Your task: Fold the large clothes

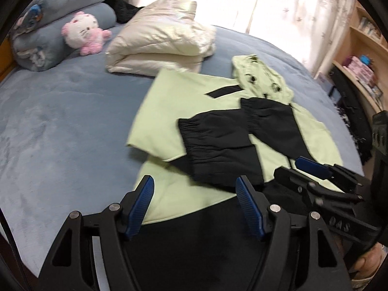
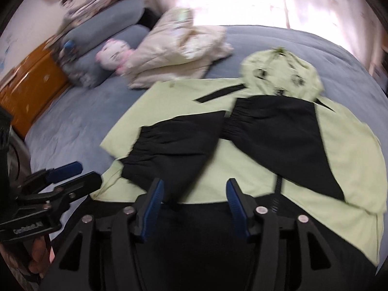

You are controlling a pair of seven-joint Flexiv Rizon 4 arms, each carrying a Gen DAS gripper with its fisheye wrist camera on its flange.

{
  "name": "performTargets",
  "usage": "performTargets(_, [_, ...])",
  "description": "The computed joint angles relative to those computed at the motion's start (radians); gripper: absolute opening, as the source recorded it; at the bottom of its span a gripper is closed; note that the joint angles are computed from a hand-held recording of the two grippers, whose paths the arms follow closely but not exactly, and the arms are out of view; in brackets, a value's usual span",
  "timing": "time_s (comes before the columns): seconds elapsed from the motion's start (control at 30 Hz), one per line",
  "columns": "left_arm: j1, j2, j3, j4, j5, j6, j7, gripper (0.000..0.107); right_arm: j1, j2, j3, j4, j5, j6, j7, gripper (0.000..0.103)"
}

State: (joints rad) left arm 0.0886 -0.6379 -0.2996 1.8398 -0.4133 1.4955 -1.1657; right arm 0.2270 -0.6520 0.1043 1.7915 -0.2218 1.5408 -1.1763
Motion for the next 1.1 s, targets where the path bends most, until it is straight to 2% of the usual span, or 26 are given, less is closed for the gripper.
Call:
performTargets(0.07, [-0.018, -0.005, 0.034, -0.007, 0.006, -0.007, -0.017, 0.068, 0.026, -0.009, -0.017, -0.008, -0.035, -0.010, -0.027, 0.061])
performTargets(0.27, [0.018, -0.017, 0.023, -0.003, -0.008, -0.012, -0.025, 0.068, 0.160, -0.041, -0.166, -0.017, -0.154, -0.019, -0.070, 0.061])
performTargets(0.5, [0.051, -0.029, 0.013, 0.006, -0.030, -0.024, -0.031, 0.068, 0.243, -0.101, -0.258, -0.063, -0.264, -0.063, -0.108, 0.061])
performTargets(0.57, [0.055, -0.030, 0.013, 0.007, -0.035, -0.027, -0.034, 0.068, 0.289, -0.118, -0.319, -0.070, -0.303, -0.067, -0.090, 0.060])
performTargets(0.6, [0.060, -0.031, 0.009, 0.008, -0.039, -0.028, -0.034, 0.068, 0.286, -0.121, -0.321, -0.075, -0.320, -0.066, -0.076, 0.050])
performTargets(0.63, [0.064, -0.031, 0.005, 0.009, -0.041, -0.027, -0.032, 0.068, 0.270, -0.123, -0.290, -0.094, -0.271, -0.085, -0.113, 0.026])
performTargets(0.67, [0.066, -0.030, 0.001, 0.011, -0.043, -0.024, -0.031, 0.068, 0.226, -0.122, -0.236, -0.113, -0.279, -0.105, -0.109, 0.018])
performTargets(0.73, [0.069, -0.029, -0.004, 0.015, -0.042, -0.016, -0.026, 0.068, 0.201, -0.113, -0.217, -0.123, -0.260, -0.073, -0.102, 0.008])
performTargets(0.77, [0.070, -0.028, -0.007, 0.016, -0.042, -0.013, -0.024, 0.068, 0.218, -0.105, -0.242, -0.118, -0.241, -0.047, -0.105, 0.007])
performTargets(0.87, [0.074, -0.026, -0.020, 0.020, -0.038, -0.006, -0.013, 0.068, 0.282, -0.064, -0.387, -0.075, -0.230, 0.112, -0.016, 0.007])
performTargets(1.0, [0.070, -0.022, -0.028, 0.028, -0.024, 0.016, -0.003, 0.068, 0.342, -0.024, -0.552, -0.031, -0.024, 0.270, 0.083, 0.007])
performTargets(1.07, [0.070, -0.021, -0.034, 0.031, -0.014, 0.023, 0.005, 0.068, 0.364, -0.015, -0.612, -0.008, 0.083, 0.281, 0.122, 0.008])
performTargets(1.1, [0.070, -0.020, -0.035, 0.031, -0.009, 0.024, 0.009, 0.068, 0.352, -0.006, -0.611, 0.002, 0.140, 0.264, 0.135, 0.010])
